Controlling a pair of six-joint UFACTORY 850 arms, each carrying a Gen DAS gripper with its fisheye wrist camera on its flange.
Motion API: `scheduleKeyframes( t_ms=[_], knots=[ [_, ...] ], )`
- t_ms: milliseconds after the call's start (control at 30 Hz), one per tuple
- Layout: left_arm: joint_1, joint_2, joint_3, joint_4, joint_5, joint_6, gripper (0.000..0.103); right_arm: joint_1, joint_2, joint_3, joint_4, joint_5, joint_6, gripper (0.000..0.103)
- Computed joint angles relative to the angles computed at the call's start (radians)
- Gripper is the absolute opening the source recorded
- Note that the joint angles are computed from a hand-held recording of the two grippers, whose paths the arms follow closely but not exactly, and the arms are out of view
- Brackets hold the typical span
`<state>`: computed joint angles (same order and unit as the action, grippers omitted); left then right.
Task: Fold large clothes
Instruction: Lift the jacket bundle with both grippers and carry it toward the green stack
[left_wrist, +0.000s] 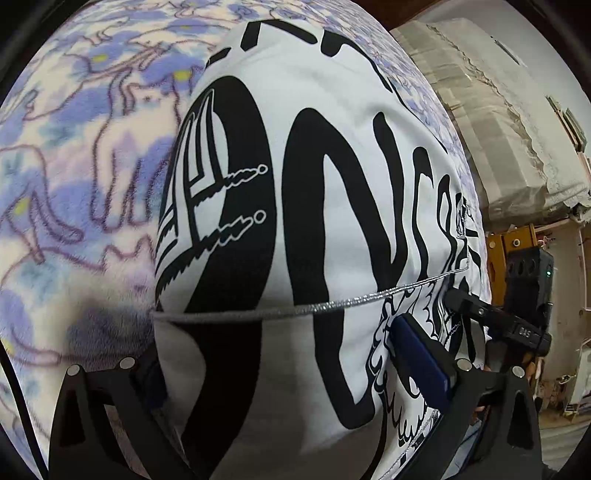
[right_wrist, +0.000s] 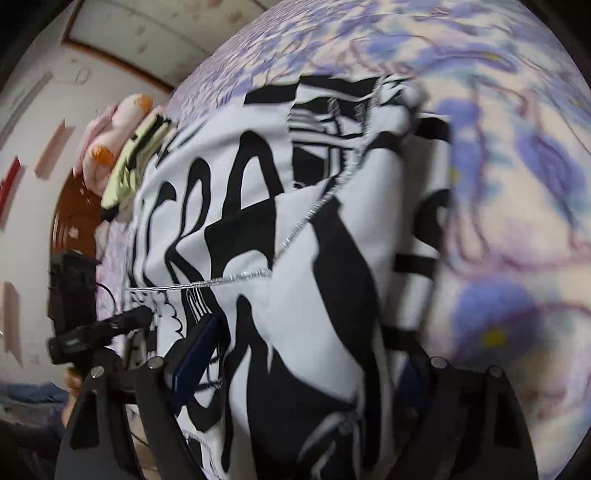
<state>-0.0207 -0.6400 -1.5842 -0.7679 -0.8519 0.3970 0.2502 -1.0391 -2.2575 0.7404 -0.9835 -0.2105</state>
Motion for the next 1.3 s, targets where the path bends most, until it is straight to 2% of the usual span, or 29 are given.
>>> scheduleKeyframes(
  t_ms=[133,267,367,467,567,633,667,733,800,967,1200,1300],
  knots=[
    [0.003,-0.008,-0.002,-0.015,-0.007,0.023,0.103,-0.003,0.01,0.026,0.034,0.016,-0.045,0.075],
    [0.001,-0.004,0.004,-0.011,0.005,0.028,0.103,0.009,0.033,0.054,0.018,0.044,-0.046,0.062],
    [0.005,0.013,0.023,-0.002,0.018,0.038,0.1,0.015,0.045,0.06,-0.01,0.056,-0.027,0.056],
    [0.002,0.042,0.047,0.01,0.043,0.042,0.092,0.027,0.046,0.046,-0.046,0.065,0.009,0.048],
    [-0.003,0.075,0.069,0.021,0.073,0.054,0.076,0.04,0.064,0.052,-0.077,0.081,0.04,0.04],
    [-0.006,0.105,0.089,0.018,0.097,0.078,0.06,0.05,0.079,0.061,-0.093,0.092,0.056,0.033],
    [-0.008,0.123,0.1,0.014,0.107,0.091,0.057,0.056,0.09,0.068,-0.101,0.101,0.065,0.029],
    [-0.018,0.161,0.125,0.046,0.136,0.088,0.05,0.077,0.114,0.076,-0.153,0.12,0.097,0.026],
    [-0.022,0.201,0.154,0.083,0.159,0.081,0.047,0.095,0.13,0.081,-0.196,0.127,0.128,0.025],
    [0.019,0.279,0.205,0.119,0.123,0.072,0.046,0.147,0.205,0.164,-0.224,0.154,0.167,0.024],
    [0.136,0.408,0.279,0.16,0.047,0.095,0.046,0.239,0.272,0.213,-0.222,0.182,0.187,0.024],
    [0.21,0.456,0.297,0.169,0.016,0.121,0.046,0.282,0.251,0.153,-0.225,0.162,0.204,0.024]
  ],
)
